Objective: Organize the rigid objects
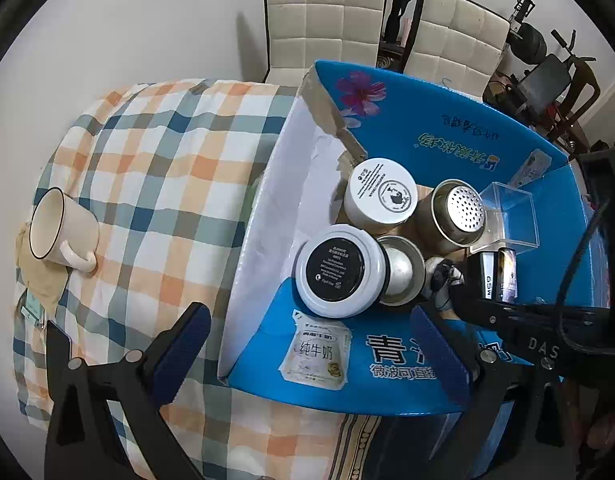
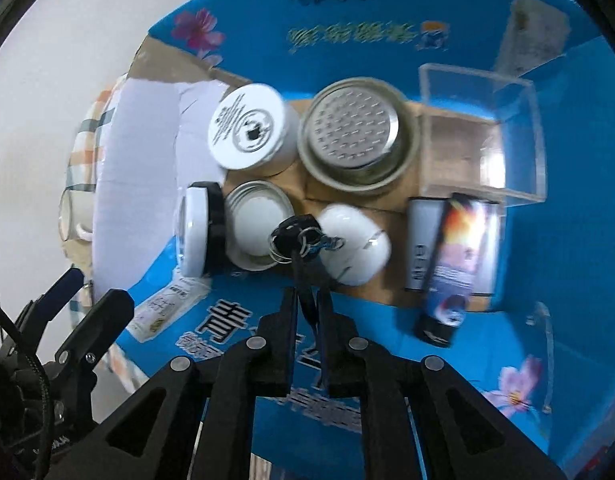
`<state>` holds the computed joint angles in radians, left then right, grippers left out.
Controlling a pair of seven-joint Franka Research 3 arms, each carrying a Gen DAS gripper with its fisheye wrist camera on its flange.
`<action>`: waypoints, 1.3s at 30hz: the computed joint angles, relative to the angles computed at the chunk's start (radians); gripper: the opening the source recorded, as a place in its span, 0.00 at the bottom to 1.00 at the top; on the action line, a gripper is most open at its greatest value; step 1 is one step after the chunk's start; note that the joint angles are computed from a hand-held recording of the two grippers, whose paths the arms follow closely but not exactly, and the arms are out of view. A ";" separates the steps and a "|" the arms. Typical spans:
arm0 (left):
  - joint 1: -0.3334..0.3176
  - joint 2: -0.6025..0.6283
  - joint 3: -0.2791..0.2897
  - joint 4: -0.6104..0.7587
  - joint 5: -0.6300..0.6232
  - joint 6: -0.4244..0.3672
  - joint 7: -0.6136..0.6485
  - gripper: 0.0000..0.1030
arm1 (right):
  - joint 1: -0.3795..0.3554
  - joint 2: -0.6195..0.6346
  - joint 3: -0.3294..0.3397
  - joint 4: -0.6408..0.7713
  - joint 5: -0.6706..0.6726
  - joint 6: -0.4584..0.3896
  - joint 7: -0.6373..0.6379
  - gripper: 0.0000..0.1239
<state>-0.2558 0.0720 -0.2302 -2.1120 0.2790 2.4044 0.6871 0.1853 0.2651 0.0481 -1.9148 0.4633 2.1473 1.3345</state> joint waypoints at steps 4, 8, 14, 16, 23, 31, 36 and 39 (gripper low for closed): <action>-0.007 0.005 -0.003 0.021 0.017 -0.014 -0.002 1.00 | 0.001 -0.039 -0.011 -0.028 -0.029 0.030 0.010 0.30; -0.017 0.008 -0.007 0.048 0.041 -0.035 -0.003 1.00 | 0.014 -0.099 -0.030 -0.076 -0.136 0.103 0.078 0.59; -0.028 0.012 -0.011 0.082 0.054 -0.059 0.001 1.00 | 0.023 -0.196 -0.063 -0.167 -0.501 0.211 0.321 0.73; -0.032 0.013 -0.013 0.092 0.056 -0.065 0.000 1.00 | 0.008 -0.214 -0.062 -0.179 -0.522 0.209 0.343 0.73; -0.050 0.005 -0.022 0.121 0.069 -0.099 0.002 1.00 | -0.026 -0.279 -0.049 -0.225 -0.465 0.207 0.316 0.73; -0.064 -0.033 -0.032 0.136 0.067 -0.137 0.005 1.00 | -0.041 -0.365 -0.039 -0.265 -0.429 0.201 0.295 0.73; -0.077 -0.097 -0.045 0.141 0.055 -0.173 -0.002 1.00 | -0.055 -0.477 -0.047 -0.301 -0.358 0.177 0.238 0.83; -0.087 -0.138 -0.056 0.148 0.054 -0.201 -0.007 1.00 | -0.070 -0.570 -0.045 -0.328 -0.343 0.172 0.223 0.83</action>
